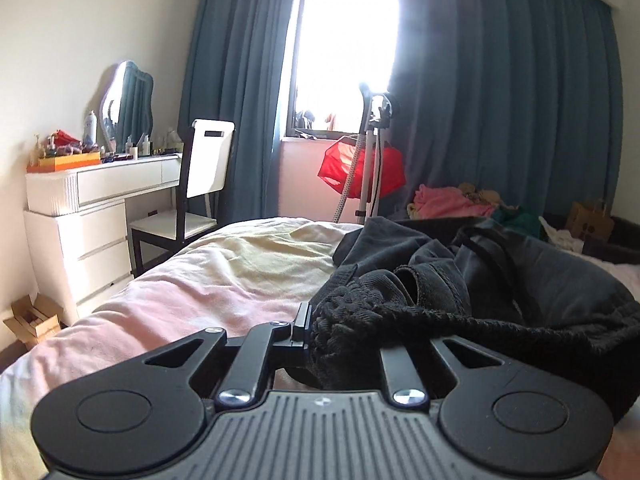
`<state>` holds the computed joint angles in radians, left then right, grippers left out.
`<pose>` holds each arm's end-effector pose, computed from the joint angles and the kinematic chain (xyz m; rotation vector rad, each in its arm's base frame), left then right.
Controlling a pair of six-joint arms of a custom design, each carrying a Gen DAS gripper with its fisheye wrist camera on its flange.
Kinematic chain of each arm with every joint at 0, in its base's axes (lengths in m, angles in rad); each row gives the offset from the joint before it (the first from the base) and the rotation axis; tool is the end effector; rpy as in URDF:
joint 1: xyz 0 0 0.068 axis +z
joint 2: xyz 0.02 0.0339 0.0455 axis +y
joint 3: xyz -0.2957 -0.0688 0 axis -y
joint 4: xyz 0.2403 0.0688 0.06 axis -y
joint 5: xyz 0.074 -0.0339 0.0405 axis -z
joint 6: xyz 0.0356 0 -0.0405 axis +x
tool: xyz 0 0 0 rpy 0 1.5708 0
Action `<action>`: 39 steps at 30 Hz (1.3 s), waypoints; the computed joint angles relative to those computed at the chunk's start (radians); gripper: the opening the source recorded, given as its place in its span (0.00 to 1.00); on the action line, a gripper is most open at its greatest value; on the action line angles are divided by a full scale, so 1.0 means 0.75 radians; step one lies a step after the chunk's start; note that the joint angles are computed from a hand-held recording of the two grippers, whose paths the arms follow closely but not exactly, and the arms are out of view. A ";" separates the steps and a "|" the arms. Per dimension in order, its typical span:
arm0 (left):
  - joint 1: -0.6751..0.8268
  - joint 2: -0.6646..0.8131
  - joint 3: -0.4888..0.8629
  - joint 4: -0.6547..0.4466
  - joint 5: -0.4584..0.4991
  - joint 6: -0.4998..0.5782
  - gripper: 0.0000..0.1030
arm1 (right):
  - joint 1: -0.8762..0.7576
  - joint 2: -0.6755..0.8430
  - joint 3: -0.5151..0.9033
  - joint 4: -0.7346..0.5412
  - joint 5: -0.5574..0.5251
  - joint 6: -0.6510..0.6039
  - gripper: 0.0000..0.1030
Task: Fold clothes
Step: 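Lift the waistband with the left gripper while the right gripper grasps the waistband beside it, then hold the waistband with both grippers and lift the sweatpants off the bed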
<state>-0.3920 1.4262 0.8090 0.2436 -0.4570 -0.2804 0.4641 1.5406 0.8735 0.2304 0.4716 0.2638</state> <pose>0.2895 -0.1027 0.2773 -0.1930 1.8947 -0.0103 0.3048 0.1345 0.2628 0.1011 1.9545 0.0042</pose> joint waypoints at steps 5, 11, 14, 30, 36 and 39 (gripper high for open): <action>0.238 -0.083 0.063 -0.210 0.218 -0.188 0.13 | 0.234 -0.230 -0.006 -0.256 0.149 0.042 0.12; 0.370 0.040 0.081 -0.447 0.221 -0.177 0.14 | 0.456 -0.044 0.033 -0.471 0.227 0.090 0.12; 0.381 0.026 -0.002 -0.449 0.269 -0.294 0.16 | 0.459 0.025 -0.003 -0.401 0.218 0.073 0.12; 0.425 -0.517 -0.089 -0.710 0.337 -0.379 0.86 | 0.440 -0.378 -0.080 -0.598 0.026 0.272 0.15; 0.419 -0.419 -0.063 -0.599 0.412 -0.407 1.00 | 0.250 -0.558 -0.206 -0.468 -0.179 0.536 0.62; 0.426 -0.282 -0.027 -0.573 0.443 -0.440 0.99 | 0.106 -0.504 -0.292 -0.312 -0.346 0.691 0.74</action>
<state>-0.0724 1.2146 0.7887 -0.1861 -0.1251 -0.6106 0.5435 1.1627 0.6542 -0.0038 0.2121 0.7821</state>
